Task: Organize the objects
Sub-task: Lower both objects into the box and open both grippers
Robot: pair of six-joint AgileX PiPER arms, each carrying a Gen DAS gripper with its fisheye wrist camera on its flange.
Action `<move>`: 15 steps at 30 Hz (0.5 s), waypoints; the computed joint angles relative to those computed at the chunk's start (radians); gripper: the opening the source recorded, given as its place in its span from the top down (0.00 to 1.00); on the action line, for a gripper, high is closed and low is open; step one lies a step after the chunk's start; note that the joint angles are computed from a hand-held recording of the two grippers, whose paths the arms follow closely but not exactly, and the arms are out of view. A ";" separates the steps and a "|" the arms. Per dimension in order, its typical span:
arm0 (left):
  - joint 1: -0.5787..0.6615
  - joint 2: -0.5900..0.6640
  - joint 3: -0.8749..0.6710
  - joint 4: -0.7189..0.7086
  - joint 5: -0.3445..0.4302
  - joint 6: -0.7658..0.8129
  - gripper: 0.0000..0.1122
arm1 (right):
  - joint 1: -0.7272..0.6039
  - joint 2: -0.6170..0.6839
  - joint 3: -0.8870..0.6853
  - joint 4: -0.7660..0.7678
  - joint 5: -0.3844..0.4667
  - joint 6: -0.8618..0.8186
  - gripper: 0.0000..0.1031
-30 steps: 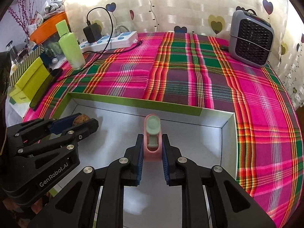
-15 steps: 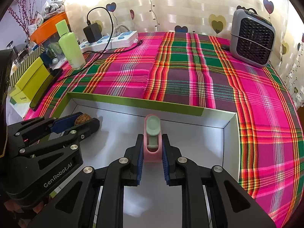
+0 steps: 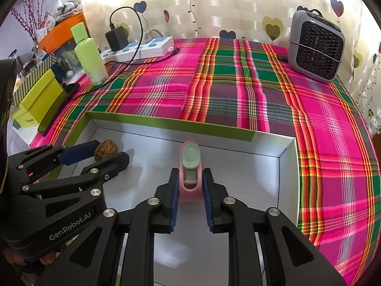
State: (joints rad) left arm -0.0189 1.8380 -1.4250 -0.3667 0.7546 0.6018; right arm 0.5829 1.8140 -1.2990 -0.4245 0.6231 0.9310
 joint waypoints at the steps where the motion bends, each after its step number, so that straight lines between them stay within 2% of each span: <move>1: 0.002 -0.006 0.006 0.000 -0.003 0.003 0.60 | 0.001 -0.002 0.003 0.001 -0.003 0.000 0.73; 6: 0.015 -0.033 0.022 -0.012 -0.003 0.019 0.59 | 0.013 -0.017 0.023 -0.022 -0.007 0.037 0.57; 15: 0.061 -0.093 0.077 -0.062 0.003 0.073 0.57 | 0.042 -0.073 0.075 -0.073 0.003 0.123 0.56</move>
